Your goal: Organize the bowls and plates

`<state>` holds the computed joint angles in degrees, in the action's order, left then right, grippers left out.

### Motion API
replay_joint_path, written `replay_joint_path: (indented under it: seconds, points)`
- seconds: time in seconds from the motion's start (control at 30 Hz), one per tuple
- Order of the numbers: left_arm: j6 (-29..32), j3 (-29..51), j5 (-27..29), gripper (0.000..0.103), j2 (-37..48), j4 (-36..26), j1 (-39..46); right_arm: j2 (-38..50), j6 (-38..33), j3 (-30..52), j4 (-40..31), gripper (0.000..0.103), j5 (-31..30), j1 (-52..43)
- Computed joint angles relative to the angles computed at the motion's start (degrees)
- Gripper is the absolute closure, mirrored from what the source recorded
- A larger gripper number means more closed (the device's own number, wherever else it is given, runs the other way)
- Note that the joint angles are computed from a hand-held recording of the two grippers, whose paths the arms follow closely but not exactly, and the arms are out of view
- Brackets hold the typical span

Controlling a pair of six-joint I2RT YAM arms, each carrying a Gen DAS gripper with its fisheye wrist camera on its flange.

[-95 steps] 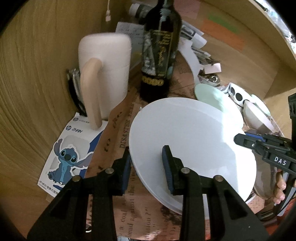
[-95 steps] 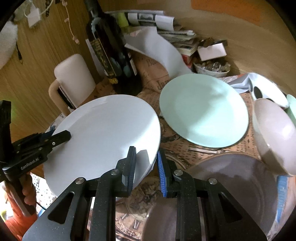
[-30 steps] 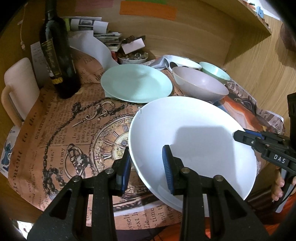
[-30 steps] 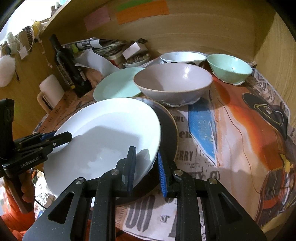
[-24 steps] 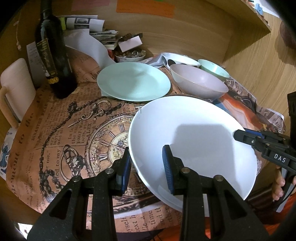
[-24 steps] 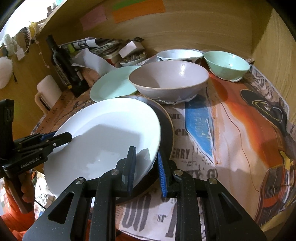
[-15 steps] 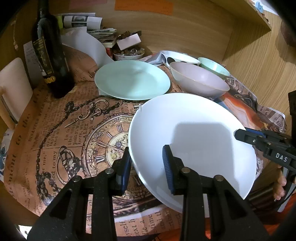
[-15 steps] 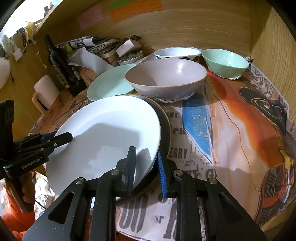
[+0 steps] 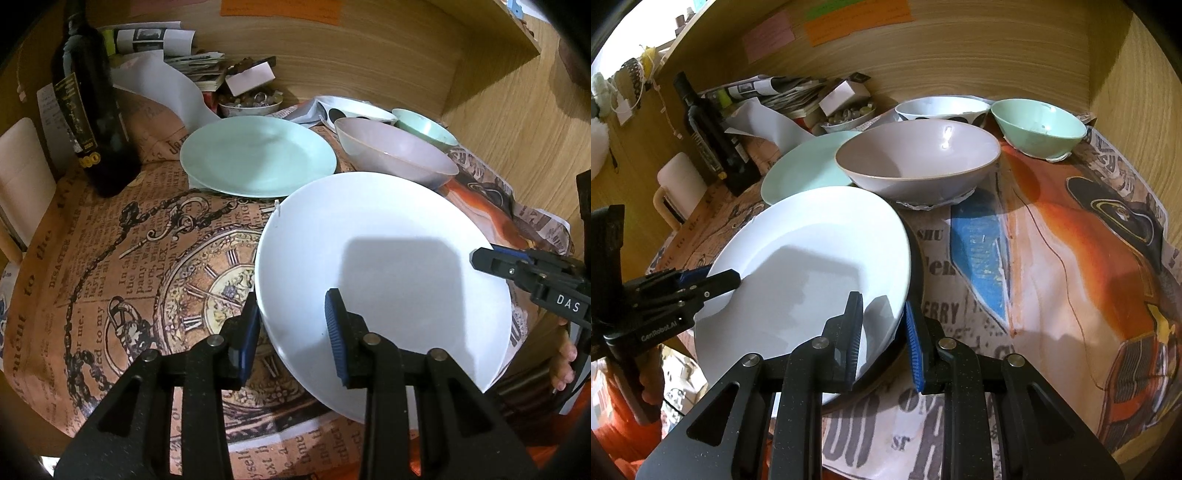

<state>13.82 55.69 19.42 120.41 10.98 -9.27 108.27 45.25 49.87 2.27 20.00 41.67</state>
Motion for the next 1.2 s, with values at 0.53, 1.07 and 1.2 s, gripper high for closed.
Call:
replay_joint_path:
  seconds: [0.53,1.07,1.2]
  points:
    - [3.1,0.1,-1.3,0.066,0.8,1.1,-0.8,-0.2,-1.3,2.2,-5.2,0.082,6.3,2.0]
    - [0.4,-0.3,1.3,0.043,-5.2,3.8,5.1,-0.5,-6.8,6.3,-1.7,0.077,5.6,0.2]
    - [0.0,2.4,1.6,0.042,-5.2,2.3,6.5,-1.0,-9.2,8.5,-1.6,0.069,5.1,-1.1]
